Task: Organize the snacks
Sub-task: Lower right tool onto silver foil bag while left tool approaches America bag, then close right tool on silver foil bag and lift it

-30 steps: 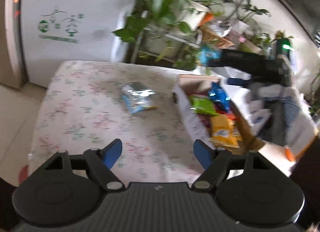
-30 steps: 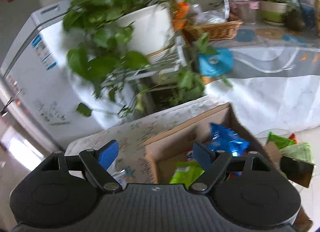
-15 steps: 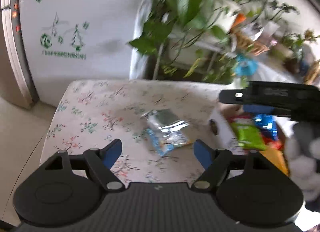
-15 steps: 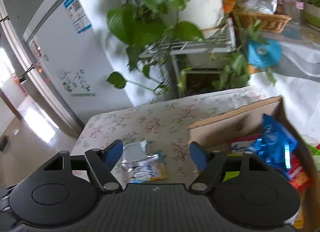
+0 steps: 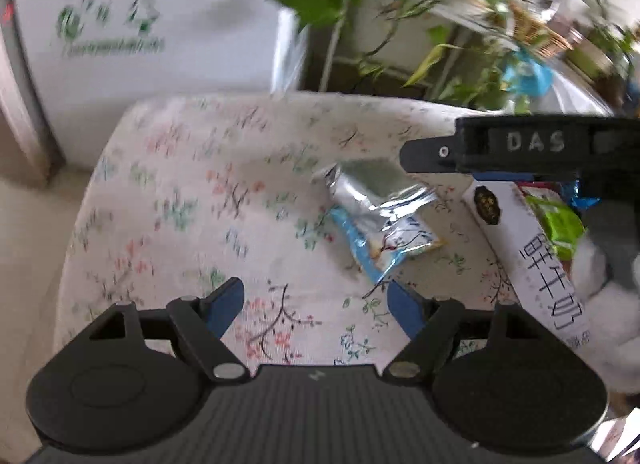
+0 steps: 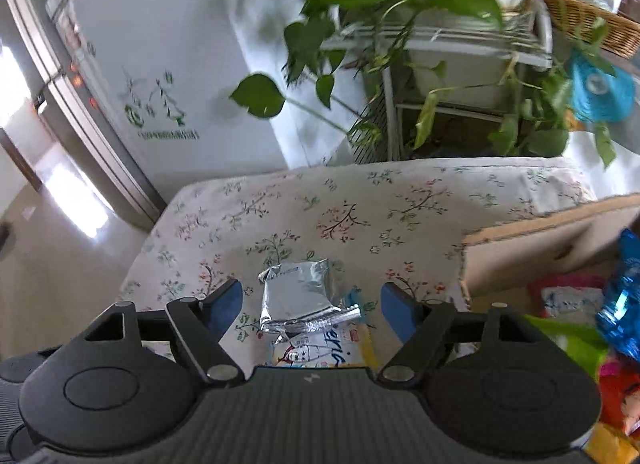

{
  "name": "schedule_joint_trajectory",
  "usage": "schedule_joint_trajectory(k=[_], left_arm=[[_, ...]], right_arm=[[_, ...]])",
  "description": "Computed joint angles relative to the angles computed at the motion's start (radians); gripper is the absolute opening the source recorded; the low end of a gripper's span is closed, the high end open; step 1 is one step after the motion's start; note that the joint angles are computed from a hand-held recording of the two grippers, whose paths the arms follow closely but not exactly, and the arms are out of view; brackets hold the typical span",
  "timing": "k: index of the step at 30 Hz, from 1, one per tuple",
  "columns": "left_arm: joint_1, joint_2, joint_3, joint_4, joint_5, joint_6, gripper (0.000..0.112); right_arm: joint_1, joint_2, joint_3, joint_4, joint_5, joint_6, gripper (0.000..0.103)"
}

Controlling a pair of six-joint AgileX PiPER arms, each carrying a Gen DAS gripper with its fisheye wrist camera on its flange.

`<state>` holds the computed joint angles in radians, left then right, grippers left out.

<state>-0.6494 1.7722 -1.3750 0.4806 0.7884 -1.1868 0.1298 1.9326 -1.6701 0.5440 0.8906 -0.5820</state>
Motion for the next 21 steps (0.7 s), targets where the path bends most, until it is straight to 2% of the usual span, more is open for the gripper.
schedule_joint_trajectory(k=[5, 8, 12, 14, 17, 21], left_arm=[[0.021, 0.029, -0.018, -0.031, 0.036, 0.007, 0.078], [0.052, 0.033, -0.011, -0.101, 0.016, 0.023, 0.078], [0.066, 0.048, -0.021, -0.122, 0.006, 0.029, 0.078], [0.067, 0.054, -0.026, -0.123, 0.0, 0.033, 0.078], [0.07, 0.06, -0.032, -0.116, -0.005, 0.031, 0.078], [0.074, 0.065, -0.045, -0.101, -0.013, 0.02, 0.078]], right_arm=[[0.051, 0.055, -0.032, -0.062, -0.037, -0.013, 0.086], [0.061, 0.097, -0.072, -0.081, -0.028, -0.004, 0.087], [0.071, 0.129, -0.09, -0.095, -0.028, -0.003, 0.086], [0.077, 0.137, -0.09, -0.106, -0.028, -0.009, 0.082], [0.083, 0.134, -0.078, -0.117, -0.035, -0.006, 0.065], [0.069, 0.11, -0.073, -0.113, -0.013, 0.008, 0.064]])
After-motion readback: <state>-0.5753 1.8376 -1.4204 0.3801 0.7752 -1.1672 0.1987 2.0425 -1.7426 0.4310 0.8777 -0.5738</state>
